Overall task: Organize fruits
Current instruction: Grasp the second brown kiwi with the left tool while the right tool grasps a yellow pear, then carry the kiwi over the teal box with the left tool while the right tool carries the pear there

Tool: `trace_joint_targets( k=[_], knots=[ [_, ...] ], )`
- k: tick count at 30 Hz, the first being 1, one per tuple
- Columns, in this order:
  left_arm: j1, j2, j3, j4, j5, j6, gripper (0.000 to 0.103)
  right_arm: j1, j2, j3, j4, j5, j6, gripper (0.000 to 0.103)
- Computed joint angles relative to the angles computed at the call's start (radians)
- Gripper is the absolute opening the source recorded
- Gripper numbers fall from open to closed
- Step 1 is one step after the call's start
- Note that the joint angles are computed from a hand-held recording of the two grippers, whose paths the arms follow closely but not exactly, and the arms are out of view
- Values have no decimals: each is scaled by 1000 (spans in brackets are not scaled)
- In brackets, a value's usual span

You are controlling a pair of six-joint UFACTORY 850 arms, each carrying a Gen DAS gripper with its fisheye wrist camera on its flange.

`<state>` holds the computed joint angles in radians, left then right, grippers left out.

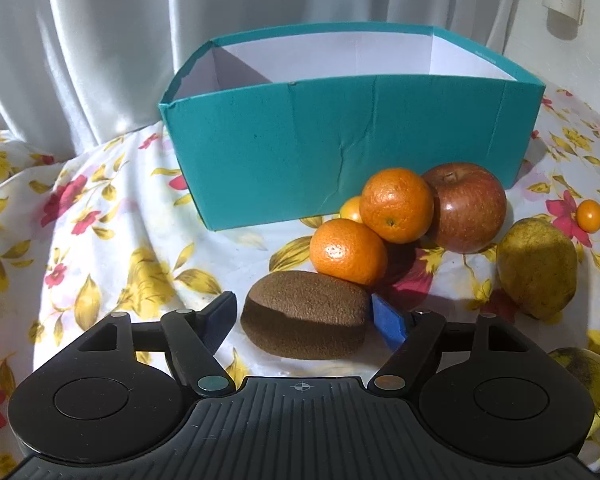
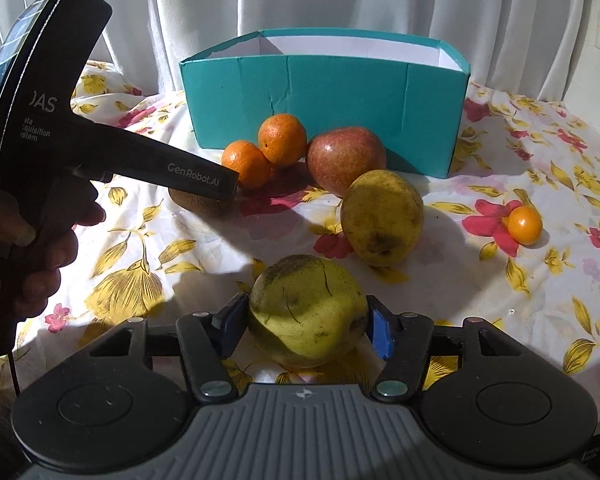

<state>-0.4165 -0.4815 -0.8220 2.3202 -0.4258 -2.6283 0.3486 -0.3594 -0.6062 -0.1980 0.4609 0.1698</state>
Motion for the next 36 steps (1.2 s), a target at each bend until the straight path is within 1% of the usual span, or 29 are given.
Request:
trace_joint_targets(
  k=[3,5,7,9,10,13,16,19,22,24,26,28,30,32,34,36],
  knots=[
    [10,-25,-18,11,18,0,77,-5,-11,-4,-22,14,14,60],
    [12,-30,-14,60,-2,-49,77,-5,-17,-9,-15,23,0,60],
    [13,-33,-13,81,-11,-62,77,-6,-24,-14,-18,25,1,60],
    [12,-33,-16,70,-8,-46,76,-9,-36,-23,-35,19,18,60],
    [13,-31,-16,66,-5,-42,75,-8,-39,-22,-25,29,3,60],
    [16,-19,-16,42,24,-23,74,-9,-40,-22,-23,35,4,60],
    [14,8,1,28,33,-15,74,-6,-31,-17,54,33,-53,60],
    [0,60,31,19,18,-13,74,-21,-4,-6,78,43,-60,60],
    [-11,119,42,-30,26,24,74,-34,36,0,111,49,-92,60],
    [-16,158,33,-87,40,75,74,-47,66,-5,113,51,-94,60],
    [-25,185,6,-212,48,198,74,-59,93,-15,123,55,-109,60],
    [-34,198,-32,-338,28,324,74,-72,108,-40,128,65,-126,60],
    [-42,205,-72,-428,-12,415,74,-81,115,-74,157,74,-159,60],
    [-48,207,-124,-551,-61,529,74,-90,120,-115,166,71,-164,60],
    [-48,199,-174,-597,-104,570,74,-101,118,-162,150,76,-145,60],
    [-43,183,-226,-654,-125,608,74,-103,118,-203,163,84,-148,60]
  ],
)
